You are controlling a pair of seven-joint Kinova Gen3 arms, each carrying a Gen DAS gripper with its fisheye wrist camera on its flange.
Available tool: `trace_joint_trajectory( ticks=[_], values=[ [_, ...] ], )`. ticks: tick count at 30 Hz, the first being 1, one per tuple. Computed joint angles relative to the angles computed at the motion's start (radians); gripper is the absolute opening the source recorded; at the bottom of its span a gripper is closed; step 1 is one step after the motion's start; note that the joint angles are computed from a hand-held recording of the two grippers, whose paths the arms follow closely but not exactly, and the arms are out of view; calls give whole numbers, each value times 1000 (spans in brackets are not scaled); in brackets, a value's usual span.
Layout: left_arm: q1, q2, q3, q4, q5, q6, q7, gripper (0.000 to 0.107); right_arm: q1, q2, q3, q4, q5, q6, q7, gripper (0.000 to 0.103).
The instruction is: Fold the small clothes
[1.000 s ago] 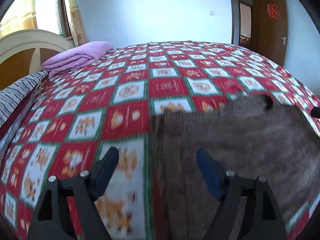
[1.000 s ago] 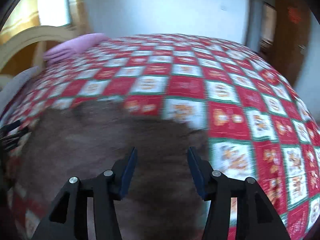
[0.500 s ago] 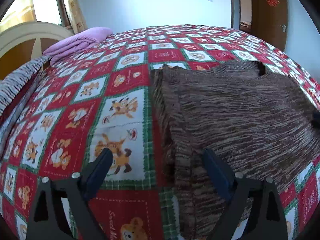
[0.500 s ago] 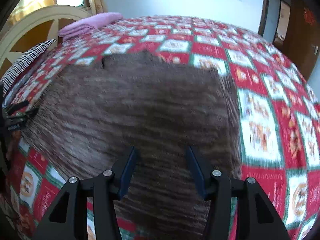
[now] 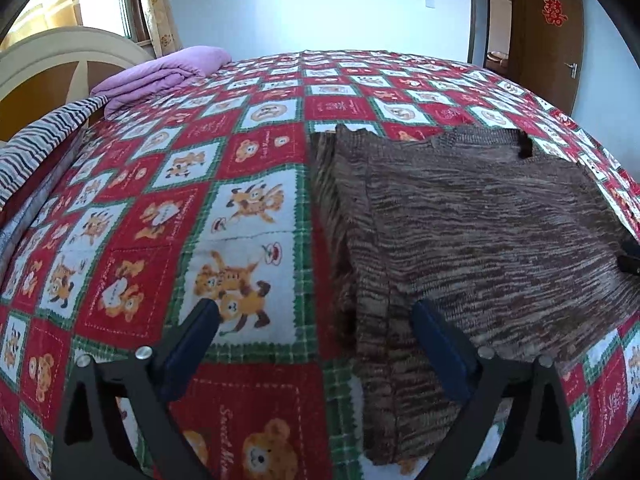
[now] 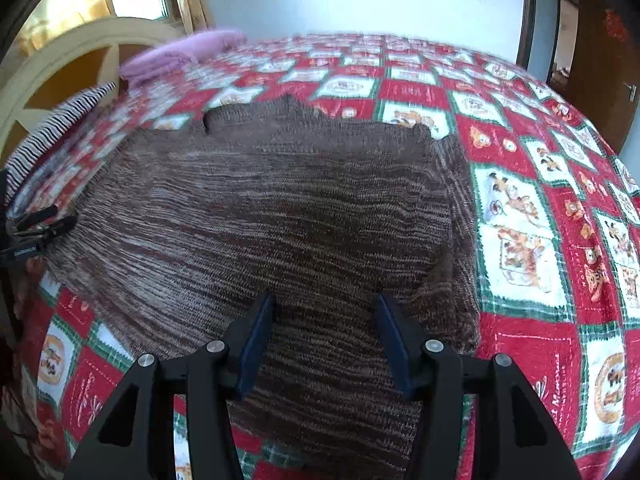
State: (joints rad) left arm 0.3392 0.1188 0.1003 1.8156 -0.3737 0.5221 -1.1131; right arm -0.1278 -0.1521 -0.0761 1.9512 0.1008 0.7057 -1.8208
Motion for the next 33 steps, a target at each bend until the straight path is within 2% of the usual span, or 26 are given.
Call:
trace_joint_trajectory(
  ticks=[4, 8, 13, 15, 17, 19, 21, 24, 26, 30, 33],
  values=[
    [-42, -17, 9, 20, 91, -24, -72, 99, 40, -44, -96, 66, 92, -27, -95, 54],
    [-48, -13, 9, 13, 118, -16, -97, 99, 28, -35, -65, 58, 63, -21, -82, 54],
    [-60, -24, 8, 17, 141, -11, -130, 99, 32, -39, -117, 64, 153, -14, -163, 54],
    [-97, -29, 21, 15, 189, -5, -181, 99, 25, -35, -131, 43, 186, 19, -191, 55],
    [-91, -28, 1, 4, 181, 6, -187, 99, 15, -24, -164, 3, 235, 80, -223, 55],
    [-88, -26, -5, -8, 142, 10, -172, 99, -38, -36, -142, -17, 229, 85, -229, 55],
    [-101, -24, -9, -22, 144, 1, -191, 99, -80, -39, -141, -36, 216, 82, -219, 55],
    [-137, -1, -8, -60, 219, -5, -248, 99, -152, -14, -148, -67, 241, 104, -224, 56],
    [-161, 24, -6, -98, 282, 7, -277, 99, -214, 32, -183, -100, 264, 106, -225, 56],
    [-208, 57, 13, -139, 421, 3, -364, 99, -269, 102, -270, -149, 347, 120, -263, 56],
    [-213, 95, 19, -181, 473, 15, -396, 99, -321, 144, -293, -179, 414, 134, -299, 56]
  ],
)
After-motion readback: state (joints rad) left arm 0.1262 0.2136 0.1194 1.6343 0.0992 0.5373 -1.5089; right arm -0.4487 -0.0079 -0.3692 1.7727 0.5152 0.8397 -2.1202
